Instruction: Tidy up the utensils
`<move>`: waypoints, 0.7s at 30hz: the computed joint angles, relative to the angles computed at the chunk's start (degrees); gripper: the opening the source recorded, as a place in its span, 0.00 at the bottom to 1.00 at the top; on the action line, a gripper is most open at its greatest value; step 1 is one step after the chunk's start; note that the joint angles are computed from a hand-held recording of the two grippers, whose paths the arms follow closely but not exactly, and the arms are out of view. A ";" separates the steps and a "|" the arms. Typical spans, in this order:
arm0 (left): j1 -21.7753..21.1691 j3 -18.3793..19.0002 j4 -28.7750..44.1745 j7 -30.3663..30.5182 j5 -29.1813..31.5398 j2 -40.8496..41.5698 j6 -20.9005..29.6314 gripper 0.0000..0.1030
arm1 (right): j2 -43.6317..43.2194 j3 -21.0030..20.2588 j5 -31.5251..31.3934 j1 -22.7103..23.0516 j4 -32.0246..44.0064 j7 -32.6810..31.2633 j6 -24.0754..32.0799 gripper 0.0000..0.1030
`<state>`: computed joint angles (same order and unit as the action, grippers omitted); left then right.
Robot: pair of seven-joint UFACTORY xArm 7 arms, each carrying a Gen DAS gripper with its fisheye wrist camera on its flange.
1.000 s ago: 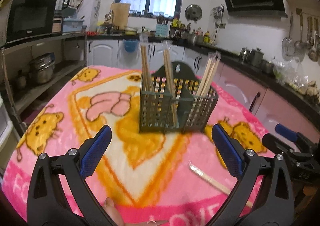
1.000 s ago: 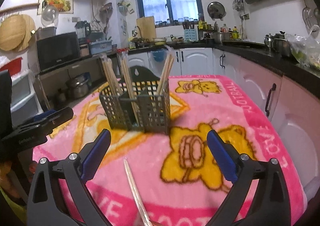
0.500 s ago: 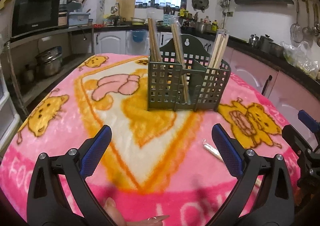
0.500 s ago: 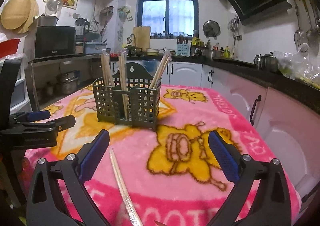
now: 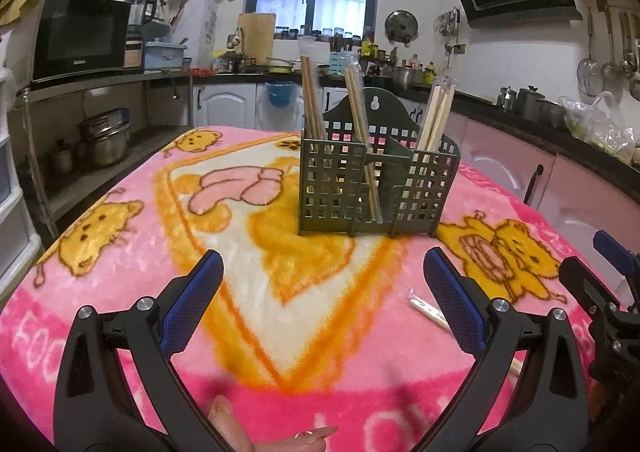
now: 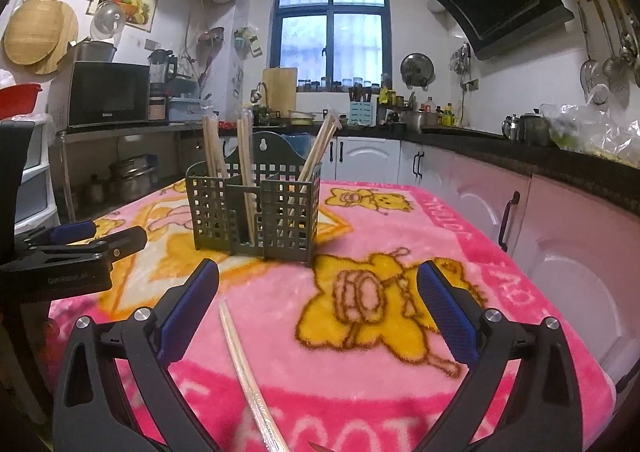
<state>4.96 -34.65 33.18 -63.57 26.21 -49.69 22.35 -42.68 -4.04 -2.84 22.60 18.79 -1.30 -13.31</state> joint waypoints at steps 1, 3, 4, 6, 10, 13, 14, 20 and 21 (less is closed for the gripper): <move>0.04 -0.08 0.02 0.00 0.10 -0.02 -0.05 0.90 | -0.03 -0.23 -0.03 0.29 0.02 0.02 0.08 0.94; 0.04 -0.21 -0.03 0.02 0.28 -0.13 -0.18 0.90 | -0.19 0.53 0.12 -0.33 -0.04 0.25 0.24 0.94; 0.04 -0.22 -0.03 0.04 0.31 -0.14 -0.21 0.90 | -0.19 0.56 0.11 -0.35 -0.04 0.27 0.26 0.94; 0.03 -0.20 -0.06 0.15 0.39 -0.09 -0.44 0.90 | -0.18 0.18 0.09 0.05 0.00 0.30 0.29 0.94; -0.11 -0.21 -0.14 0.30 0.37 -0.10 -0.71 0.90 | -0.40 -0.02 0.26 0.22 -0.11 0.51 0.65 0.94; -0.10 -0.38 -0.17 0.44 0.44 -0.24 -0.82 0.90 | -0.62 -0.06 0.42 0.13 -0.25 0.65 0.82 0.94; -0.14 -0.35 -0.20 0.49 0.41 -0.25 -0.94 0.90 | -0.64 -0.04 0.43 0.09 -0.29 0.64 0.69 0.94; -0.40 -0.22 -0.20 0.84 0.07 -0.23 -0.93 0.90 | -0.57 0.07 0.40 -0.12 -0.25 0.66 0.53 0.94; -0.28 -0.32 -0.15 0.84 0.07 -0.18 -0.89 0.90 | -0.60 0.08 0.39 -0.17 -0.25 0.65 0.53 0.94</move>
